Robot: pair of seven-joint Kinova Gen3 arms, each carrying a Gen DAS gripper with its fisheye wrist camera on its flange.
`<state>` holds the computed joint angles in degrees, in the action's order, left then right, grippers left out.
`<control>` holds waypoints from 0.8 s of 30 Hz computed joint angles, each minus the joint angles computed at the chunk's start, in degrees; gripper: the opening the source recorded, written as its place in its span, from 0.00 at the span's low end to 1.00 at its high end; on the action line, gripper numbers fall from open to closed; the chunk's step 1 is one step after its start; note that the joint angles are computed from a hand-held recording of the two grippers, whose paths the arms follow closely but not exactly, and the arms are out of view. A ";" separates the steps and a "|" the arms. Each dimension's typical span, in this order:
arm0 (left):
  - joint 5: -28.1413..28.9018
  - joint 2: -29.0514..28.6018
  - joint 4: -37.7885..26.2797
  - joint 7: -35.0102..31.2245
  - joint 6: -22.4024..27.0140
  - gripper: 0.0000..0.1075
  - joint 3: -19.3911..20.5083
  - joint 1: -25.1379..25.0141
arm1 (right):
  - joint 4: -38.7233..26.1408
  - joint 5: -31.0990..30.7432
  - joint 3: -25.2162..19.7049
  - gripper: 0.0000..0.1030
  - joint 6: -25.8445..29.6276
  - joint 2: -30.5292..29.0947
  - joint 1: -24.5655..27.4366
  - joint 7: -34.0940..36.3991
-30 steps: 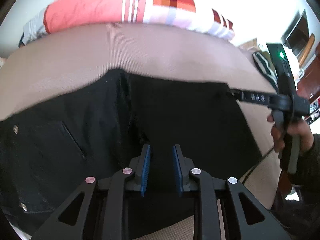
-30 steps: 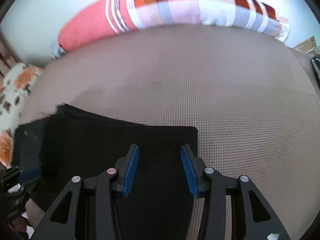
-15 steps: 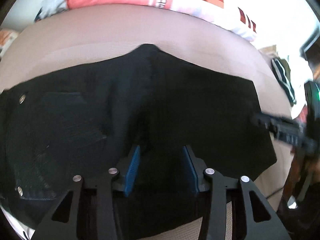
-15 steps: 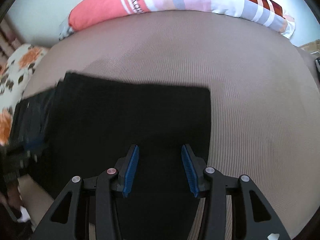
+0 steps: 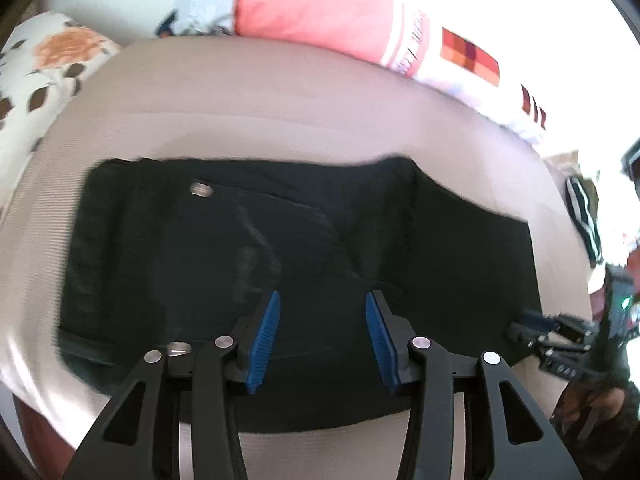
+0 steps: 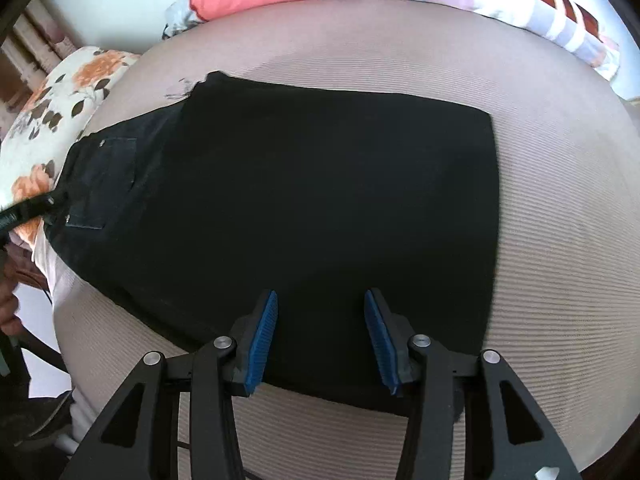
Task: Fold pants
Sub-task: 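Grasp the jeans edge by the back pocket with the left gripper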
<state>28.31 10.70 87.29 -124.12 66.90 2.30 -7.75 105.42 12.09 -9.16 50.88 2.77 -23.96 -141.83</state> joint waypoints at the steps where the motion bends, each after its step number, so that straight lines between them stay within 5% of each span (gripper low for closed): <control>1: 0.51 0.32 -1.34 -0.15 1.16 0.44 -0.44 -0.92 | -0.34 -0.38 -0.16 0.43 -0.32 0.33 -0.09 0.62; 8: 2.51 5.59 -14.20 1.90 9.98 0.51 -2.39 -8.42 | -3.55 -4.24 -0.29 0.43 -2.09 3.55 -0.82 5.65; 13: -1.60 7.98 -17.61 -0.75 9.19 0.52 -1.84 -10.06 | -6.64 -7.93 -0.22 0.43 -3.35 6.41 -1.38 9.53; 24: 1.46 19.93 -25.84 -1.05 19.62 0.52 0.96 -17.34 | -10.46 -16.57 0.39 0.43 -5.46 7.81 0.11 16.84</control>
<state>29.77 30.63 61.45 -125.17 86.52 3.25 -25.10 94.95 -4.48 -8.77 45.42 10.58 -23.86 -124.98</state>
